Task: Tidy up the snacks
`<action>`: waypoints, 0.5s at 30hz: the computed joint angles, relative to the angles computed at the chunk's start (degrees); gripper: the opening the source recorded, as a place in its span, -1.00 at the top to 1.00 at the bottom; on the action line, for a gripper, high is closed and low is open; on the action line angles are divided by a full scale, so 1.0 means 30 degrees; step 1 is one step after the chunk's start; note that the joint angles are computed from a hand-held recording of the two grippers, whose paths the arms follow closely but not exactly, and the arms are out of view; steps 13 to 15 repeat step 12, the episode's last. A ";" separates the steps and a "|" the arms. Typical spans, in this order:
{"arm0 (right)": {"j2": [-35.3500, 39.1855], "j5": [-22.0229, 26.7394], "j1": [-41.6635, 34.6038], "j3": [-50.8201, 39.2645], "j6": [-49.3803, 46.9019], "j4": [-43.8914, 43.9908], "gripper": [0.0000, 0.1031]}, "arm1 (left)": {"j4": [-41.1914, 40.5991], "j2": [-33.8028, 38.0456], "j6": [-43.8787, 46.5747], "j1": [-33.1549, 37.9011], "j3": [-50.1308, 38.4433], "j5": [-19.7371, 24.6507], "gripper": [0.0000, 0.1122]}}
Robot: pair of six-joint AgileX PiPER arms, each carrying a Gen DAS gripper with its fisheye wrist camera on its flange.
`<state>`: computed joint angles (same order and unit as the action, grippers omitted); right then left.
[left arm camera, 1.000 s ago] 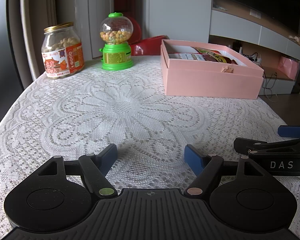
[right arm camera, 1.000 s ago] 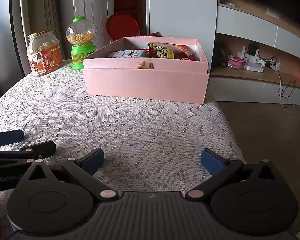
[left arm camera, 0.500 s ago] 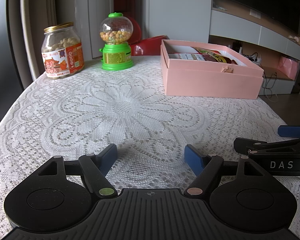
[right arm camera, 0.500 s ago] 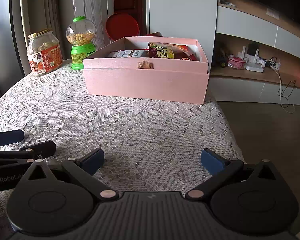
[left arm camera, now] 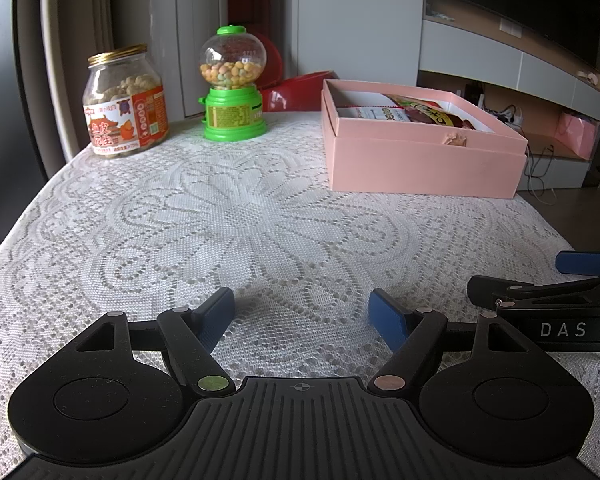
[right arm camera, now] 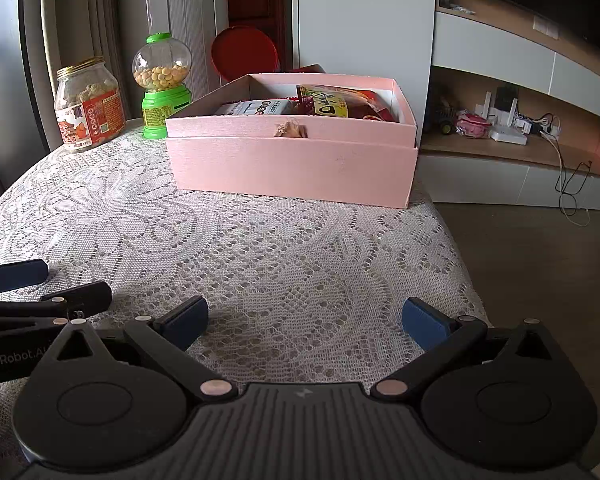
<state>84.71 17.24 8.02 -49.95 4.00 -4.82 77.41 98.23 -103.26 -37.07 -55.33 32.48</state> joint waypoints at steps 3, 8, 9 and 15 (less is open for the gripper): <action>0.0004 0.0003 0.0005 -0.0005 0.0018 -0.0018 -1.00 | 0.0042 -0.0014 -0.0044 0.0020 0.0027 -0.0037 -0.43; 0.0004 0.0003 0.0005 -0.0005 0.0018 -0.0018 -1.00 | 0.0097 -0.0048 -0.0097 0.0051 0.0068 -0.0083 -0.43; 0.0004 0.0003 0.0005 -0.0005 0.0018 -0.0018 -1.00 | 0.0132 -0.0053 -0.0154 0.0057 0.0075 -0.0111 -0.43; 0.0004 0.0003 0.0005 -0.0005 0.0018 -0.0018 -1.00 | 0.0148 -0.0098 -0.0184 0.0094 0.0099 -0.0157 -0.43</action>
